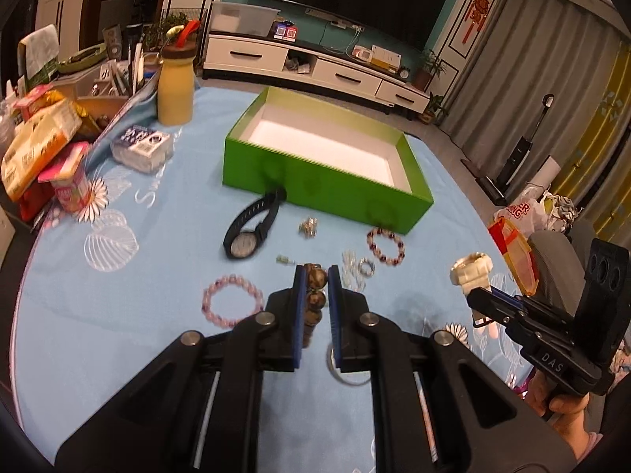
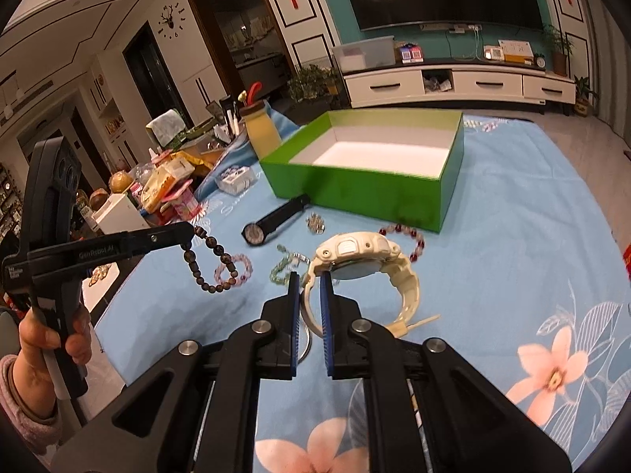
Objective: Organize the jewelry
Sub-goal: 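Drop the bead bracelet into the green box with the left tool while the right tool drops the watch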
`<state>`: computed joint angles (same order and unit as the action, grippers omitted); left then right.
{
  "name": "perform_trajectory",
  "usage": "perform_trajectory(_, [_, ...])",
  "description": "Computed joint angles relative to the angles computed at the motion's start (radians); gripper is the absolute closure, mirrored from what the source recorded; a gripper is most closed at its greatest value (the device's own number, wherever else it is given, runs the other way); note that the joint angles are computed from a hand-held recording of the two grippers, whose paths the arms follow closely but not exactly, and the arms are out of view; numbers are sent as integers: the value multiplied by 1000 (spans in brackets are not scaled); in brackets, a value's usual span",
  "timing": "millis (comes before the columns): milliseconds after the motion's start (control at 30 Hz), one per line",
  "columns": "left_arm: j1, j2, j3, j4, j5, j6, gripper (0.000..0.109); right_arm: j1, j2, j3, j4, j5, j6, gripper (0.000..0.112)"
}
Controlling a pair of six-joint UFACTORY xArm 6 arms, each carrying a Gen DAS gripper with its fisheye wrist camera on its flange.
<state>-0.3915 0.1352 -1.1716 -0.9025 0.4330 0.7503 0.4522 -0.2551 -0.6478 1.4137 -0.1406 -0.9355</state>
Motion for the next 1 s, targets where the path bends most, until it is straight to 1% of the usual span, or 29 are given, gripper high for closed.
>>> perform_trajectory(67, [-3, 16, -32, 18, -1, -16, 98, -10, 10, -36, 84, -3, -99, 103])
perform_trajectory(133, [-5, 40, -77, 33, 5, -32, 98, -26, 18, -61, 117, -1, -146, 103])
perform_trajectory(267, [-10, 97, -176, 71, 18, -70, 98, -59, 49, -134, 242, 2, -302, 103])
perform_trajectory(367, [-12, 155, -266, 112, 38, -111, 98, -82, 80, -182, 257, 9, -346, 103])
perform_trajectory(433, [-11, 200, -339, 119, 65, -133, 98, -92, 107, -224, 312, 12, -416, 103])
perform_trajectory(467, [-13, 218, -365, 128, 68, -142, 98, -102, 123, -242, 303, 19, -414, 103])
perform_trajectory(567, [-17, 290, -473, 167, 90, -186, 98, -133, 169, -273, 174, 49, -299, 103])
perform_trajectory(733, [-24, 443, -700, 276, 147, -301, 98, -178, 248, -340, 38, 85, -190, 103])
perform_trajectory(767, [-25, 479, -753, 296, 164, -325, 98, -194, 275, -360, -11, 96, -141, 103])
perform_trajectory(867, [-31, 602, -937, 373, 226, -404, 98, -219, 340, -406, -138, 104, -12, 103])
perform_trajectory(933, [-36, 685, -1060, 430, 272, -457, 98, -241, 388, -430, -283, 110, 137, 103])
perform_trajectory(967, [-38, 746, -1150, 463, 302, -490, 98, -247, 401, -440, -303, 116, 157, 103])
perform_trajectory(1000, [-39, 811, -1252, 493, 345, -522, 98, -256, 426, -455, -365, 121, 218, 103])
